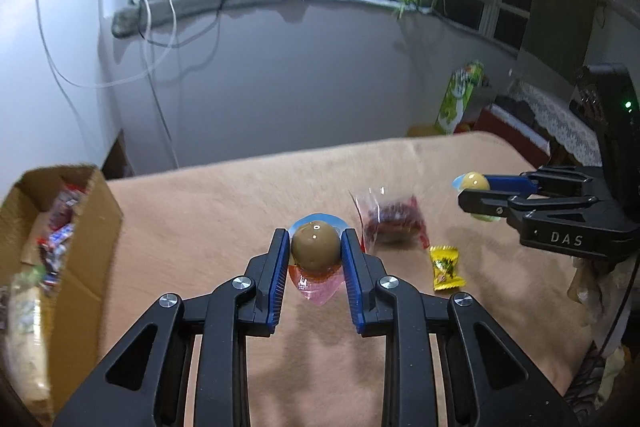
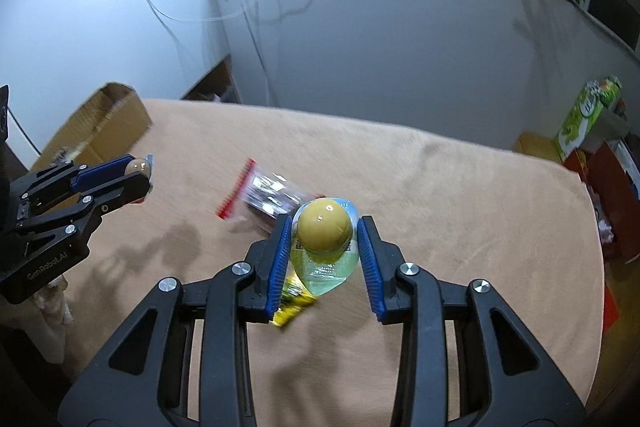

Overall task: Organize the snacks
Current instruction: 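Lift and carry both ball candies over the cardboard box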

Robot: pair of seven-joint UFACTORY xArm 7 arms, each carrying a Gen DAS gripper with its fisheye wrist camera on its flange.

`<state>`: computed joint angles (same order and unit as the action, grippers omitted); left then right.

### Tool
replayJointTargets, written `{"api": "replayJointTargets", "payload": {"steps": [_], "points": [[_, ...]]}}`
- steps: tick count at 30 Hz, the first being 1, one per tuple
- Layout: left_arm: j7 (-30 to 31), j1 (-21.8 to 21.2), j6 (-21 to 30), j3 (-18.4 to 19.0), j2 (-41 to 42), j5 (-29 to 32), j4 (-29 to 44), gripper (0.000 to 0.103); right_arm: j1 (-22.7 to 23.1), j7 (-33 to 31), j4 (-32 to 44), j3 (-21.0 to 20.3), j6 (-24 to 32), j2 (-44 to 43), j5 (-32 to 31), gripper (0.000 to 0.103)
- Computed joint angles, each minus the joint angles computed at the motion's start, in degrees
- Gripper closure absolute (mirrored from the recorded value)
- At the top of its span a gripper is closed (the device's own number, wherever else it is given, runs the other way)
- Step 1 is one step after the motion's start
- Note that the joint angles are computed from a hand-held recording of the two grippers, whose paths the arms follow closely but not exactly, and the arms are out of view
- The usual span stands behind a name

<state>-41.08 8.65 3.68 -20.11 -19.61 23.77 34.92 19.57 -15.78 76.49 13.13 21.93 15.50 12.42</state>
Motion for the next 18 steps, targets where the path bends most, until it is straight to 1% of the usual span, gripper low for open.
{"api": "replayJointTargets", "payload": {"steps": [2,5,9,11,15,18], "points": [[0.0,0.2,-0.3,0.4,-1.8,0.0,-0.8,0.078,0.5,-0.1,0.7,0.6,-0.2,-0.1,0.1,0.068],[1.4,-0.5,-1.2,2.6,-4.8,-1.8,-2.8,0.078,1.1,-0.8,1.9,1.4,-0.3,0.0,0.9,0.068],[2.3,1.5,-1.7,1.7,-8.2,-3.7,-4.5,0.078,2.9,-0.9,3.9,2.1,-0.2,0.7,0.6,0.068],[3.3,1.9,-1.9,2.1,-9.9,-4.7,-5.6,0.078,3.9,-0.9,5.3,2.4,0.0,1.3,0.2,0.068],[5.6,1.8,-2.3,4.0,-12.8,-7.4,-7.9,0.078,5.8,-0.8,7.9,2.9,0.5,2.4,-0.6,0.068],[7.0,2.6,-2.2,4.6,-15.3,-9.1,-9.7,0.078,7.7,-0.2,10.8,3.1,1.3,4.1,-1.7,0.068]]}}
